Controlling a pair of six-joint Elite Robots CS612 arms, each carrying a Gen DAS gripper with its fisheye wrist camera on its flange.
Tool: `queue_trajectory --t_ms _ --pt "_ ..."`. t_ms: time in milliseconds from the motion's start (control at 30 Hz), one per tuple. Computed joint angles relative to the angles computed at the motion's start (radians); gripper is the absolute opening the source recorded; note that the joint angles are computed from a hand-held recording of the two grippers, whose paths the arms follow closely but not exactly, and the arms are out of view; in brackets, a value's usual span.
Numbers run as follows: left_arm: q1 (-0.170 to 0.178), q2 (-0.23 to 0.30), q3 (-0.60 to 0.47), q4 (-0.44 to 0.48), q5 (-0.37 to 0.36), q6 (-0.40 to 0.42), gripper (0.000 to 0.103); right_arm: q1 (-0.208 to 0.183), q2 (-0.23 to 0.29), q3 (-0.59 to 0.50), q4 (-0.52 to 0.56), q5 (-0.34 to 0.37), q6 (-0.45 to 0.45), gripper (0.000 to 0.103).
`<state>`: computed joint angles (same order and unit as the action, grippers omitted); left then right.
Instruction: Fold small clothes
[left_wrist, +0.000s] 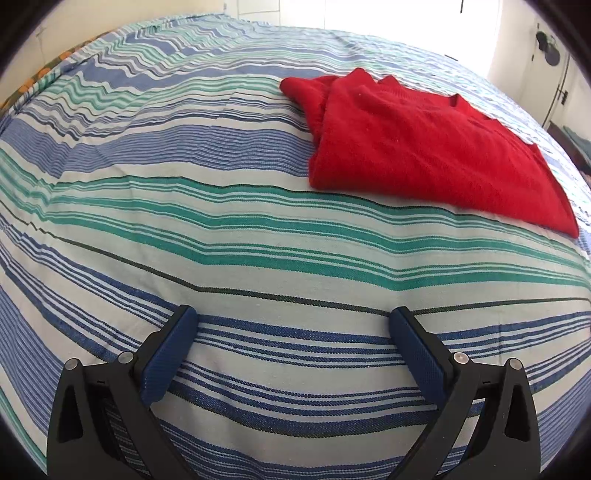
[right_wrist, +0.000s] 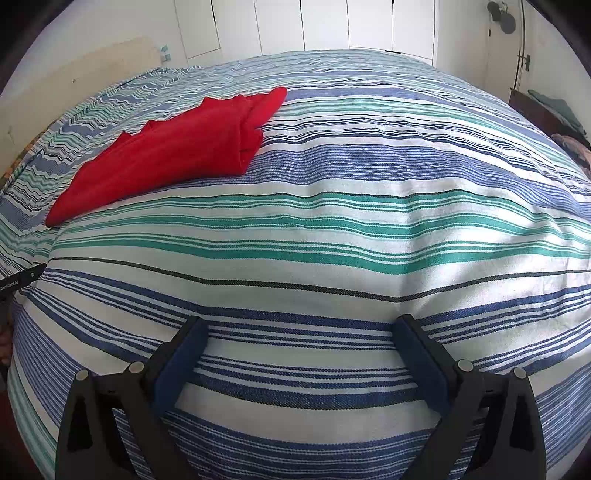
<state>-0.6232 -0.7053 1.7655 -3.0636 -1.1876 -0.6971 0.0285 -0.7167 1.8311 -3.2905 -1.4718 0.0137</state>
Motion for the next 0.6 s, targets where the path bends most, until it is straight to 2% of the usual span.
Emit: queue_trajectory --t_ms 600 --pt "-0.002 0.002 0.000 -0.006 0.006 -0.001 0.102 -0.003 0.008 0.005 -0.036 0.025 0.011 0.102"
